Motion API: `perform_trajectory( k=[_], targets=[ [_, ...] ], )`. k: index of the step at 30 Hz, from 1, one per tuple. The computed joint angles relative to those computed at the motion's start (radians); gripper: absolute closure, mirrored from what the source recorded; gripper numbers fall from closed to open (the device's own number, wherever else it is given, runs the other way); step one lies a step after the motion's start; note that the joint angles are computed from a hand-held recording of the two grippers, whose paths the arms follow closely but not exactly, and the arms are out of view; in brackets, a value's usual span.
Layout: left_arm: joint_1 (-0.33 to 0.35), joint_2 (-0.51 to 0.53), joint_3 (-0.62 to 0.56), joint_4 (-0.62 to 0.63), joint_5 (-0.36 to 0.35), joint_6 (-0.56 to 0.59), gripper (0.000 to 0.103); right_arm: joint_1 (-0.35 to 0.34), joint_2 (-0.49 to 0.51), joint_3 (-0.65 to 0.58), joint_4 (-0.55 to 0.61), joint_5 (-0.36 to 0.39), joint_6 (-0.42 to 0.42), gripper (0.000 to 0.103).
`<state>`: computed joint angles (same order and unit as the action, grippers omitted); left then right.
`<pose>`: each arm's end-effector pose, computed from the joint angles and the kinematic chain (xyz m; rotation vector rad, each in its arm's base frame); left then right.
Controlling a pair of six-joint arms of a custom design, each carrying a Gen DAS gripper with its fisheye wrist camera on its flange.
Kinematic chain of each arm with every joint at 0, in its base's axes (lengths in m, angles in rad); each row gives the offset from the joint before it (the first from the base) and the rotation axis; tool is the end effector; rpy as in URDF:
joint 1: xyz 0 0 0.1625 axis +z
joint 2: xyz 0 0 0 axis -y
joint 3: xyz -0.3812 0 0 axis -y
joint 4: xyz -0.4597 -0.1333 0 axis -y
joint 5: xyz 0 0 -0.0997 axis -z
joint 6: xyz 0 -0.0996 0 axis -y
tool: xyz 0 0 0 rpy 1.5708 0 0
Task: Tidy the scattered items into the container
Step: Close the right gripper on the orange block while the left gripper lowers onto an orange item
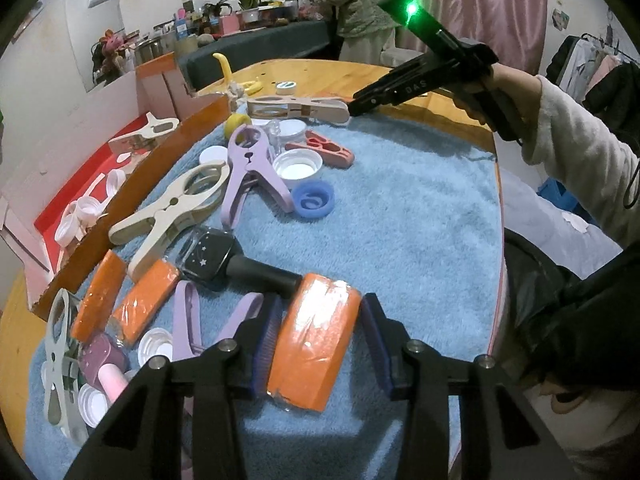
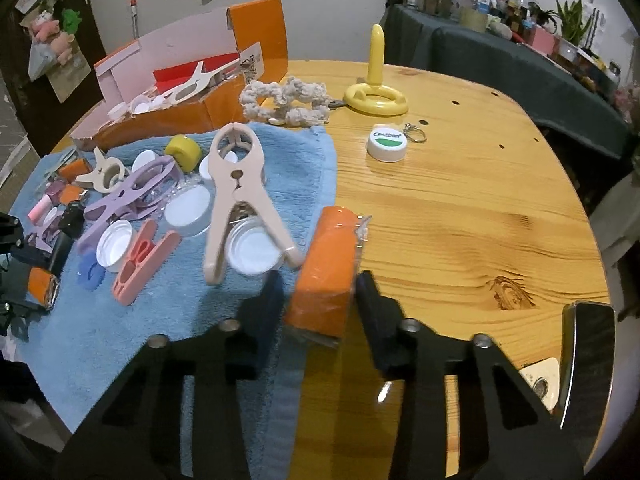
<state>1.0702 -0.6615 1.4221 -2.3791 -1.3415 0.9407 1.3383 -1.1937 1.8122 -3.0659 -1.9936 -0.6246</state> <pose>-0.2174 -0.7223 -0.0124 1.9126 2.1899 0.0054 -0.0595 -0.6523 0.2689 0.2210 -2.2995 0.7749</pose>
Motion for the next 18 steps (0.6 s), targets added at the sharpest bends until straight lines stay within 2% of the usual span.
perform_trajectory(
  k=[3,8,18],
  targets=[
    [0.001,0.0,-0.001,0.0,-0.001,-0.003,0.06,-0.001,-0.004,0.004,0.0,0.002,0.002,0.078],
    [0.0,-0.002,0.002,-0.013,-0.007,-0.016,0.062,0.004,0.0,0.014,-0.048,-0.01,-0.018,0.078],
    [-0.002,-0.016,0.014,-0.055,-0.032,-0.049,0.065,0.002,-0.021,0.03,-0.099,0.012,-0.01,0.079]
  ],
)
